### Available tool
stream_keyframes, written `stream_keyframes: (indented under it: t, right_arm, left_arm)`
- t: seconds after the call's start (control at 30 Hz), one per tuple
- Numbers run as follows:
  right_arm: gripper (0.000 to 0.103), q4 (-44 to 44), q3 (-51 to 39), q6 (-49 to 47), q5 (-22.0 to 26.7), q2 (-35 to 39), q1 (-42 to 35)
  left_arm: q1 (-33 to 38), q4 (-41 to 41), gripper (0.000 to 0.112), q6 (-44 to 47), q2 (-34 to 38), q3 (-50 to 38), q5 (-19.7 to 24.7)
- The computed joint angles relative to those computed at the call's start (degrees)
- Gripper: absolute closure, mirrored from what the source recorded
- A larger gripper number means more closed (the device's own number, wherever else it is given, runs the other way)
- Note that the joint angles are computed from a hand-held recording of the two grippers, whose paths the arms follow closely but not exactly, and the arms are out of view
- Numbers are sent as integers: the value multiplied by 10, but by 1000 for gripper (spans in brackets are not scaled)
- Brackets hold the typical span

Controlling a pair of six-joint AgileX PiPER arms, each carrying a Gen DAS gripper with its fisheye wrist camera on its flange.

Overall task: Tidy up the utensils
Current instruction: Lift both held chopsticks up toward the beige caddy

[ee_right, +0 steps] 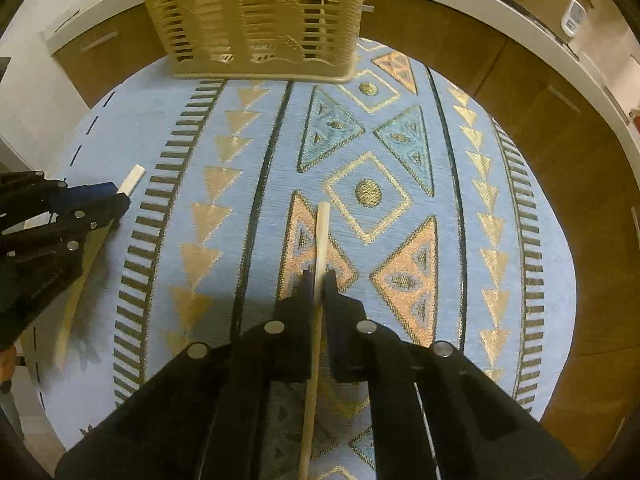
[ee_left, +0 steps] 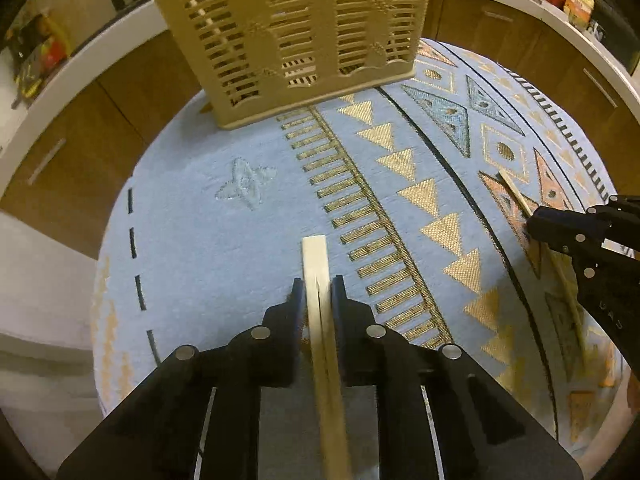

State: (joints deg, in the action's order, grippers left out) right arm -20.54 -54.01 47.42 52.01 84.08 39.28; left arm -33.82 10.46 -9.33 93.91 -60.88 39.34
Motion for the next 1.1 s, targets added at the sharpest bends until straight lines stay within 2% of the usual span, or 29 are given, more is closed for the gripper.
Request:
stream_keyframes:
  t: [0.1,0.2,0.3,0.43,0.57,0.77,0.87,1.1]
  right_arm:
    - [99,18,24,-12,-36,-29,-7]
    - [99,18,45,-15,-60,-65,-12]
    - [99,14,61,-25,-89,-111,-15]
    - [100,-13,63,-6,-103,-155,0]
    - [100,-47,53,25,-108,-190,16]
    - [100,-52,16,4,-138,-217,-9]
    - [100,-56,-17,-6,-148,-201,-22]
    - [102,-15,-76,-73,-181,-150,-65]
  left_arm:
    - [8,-37,102,20,-20,22,-25]
    - [43,-129,102,93,-60,54,-67]
    - [68,-192,102,141,-101,70,-91]
    - [91,-260,102,189,-151,83,-111]
    - [137,-391,102,301,-189,81,-124]
    - [182,-567,102,429,-198,56,-136]
    - [183,-588,102,443,-198,31,-155]
    - [171,-561,102,417,-190,-24,-167]
